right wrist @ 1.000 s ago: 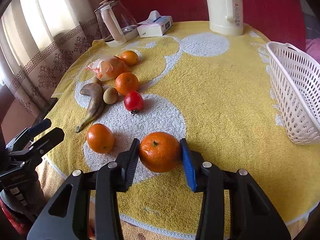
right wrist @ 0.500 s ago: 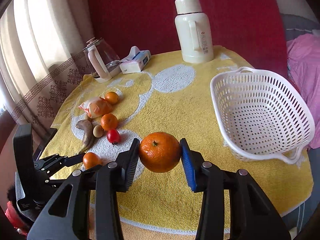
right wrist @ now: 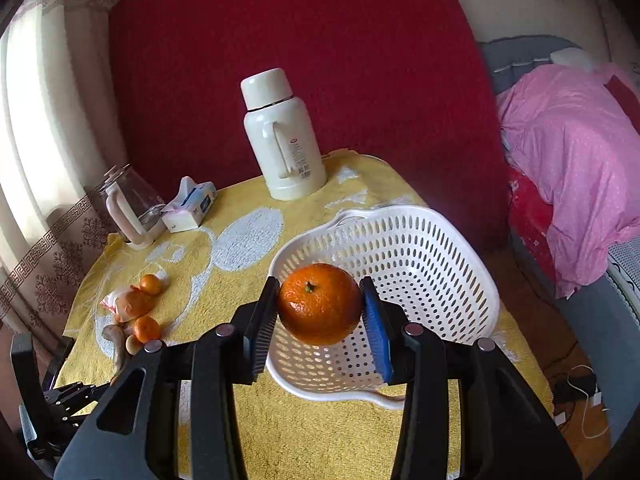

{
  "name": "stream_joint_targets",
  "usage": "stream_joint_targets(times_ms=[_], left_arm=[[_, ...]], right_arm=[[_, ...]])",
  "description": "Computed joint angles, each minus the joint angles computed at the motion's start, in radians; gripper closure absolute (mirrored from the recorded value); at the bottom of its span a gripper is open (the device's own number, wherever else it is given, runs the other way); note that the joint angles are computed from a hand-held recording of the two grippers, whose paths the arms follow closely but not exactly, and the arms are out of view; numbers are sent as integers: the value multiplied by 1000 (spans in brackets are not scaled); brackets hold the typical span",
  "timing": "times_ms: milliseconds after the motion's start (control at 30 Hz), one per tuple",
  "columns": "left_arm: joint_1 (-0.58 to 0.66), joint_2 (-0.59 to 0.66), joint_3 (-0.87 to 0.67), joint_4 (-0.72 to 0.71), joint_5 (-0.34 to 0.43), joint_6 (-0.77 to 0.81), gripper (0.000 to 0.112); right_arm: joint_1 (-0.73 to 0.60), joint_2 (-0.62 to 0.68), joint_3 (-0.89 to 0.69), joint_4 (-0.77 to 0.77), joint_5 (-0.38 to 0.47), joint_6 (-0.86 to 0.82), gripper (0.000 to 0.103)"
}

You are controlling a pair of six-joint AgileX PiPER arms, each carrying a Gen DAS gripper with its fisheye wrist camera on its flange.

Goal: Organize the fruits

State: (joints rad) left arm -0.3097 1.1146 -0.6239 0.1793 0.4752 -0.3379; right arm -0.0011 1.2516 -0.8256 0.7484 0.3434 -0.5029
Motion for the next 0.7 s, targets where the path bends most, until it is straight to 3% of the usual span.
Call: stream_joint_targets(times_ms=[200,333,467,700], left_arm=[[-108,26,-75,86,48,-103,70],[-153,86,-157,59,79,-92,70],[-209,148,-251,72,108,-112,70],[-286,274,-431,108,133,-133,70]], right_arm=[[-90,82,2,142,14,-141,59],[-117,59,37,284,2,-267,27],[-111,18,72,346,-42,-340,26],[-162,-12,107,506,-33,-457,25]])
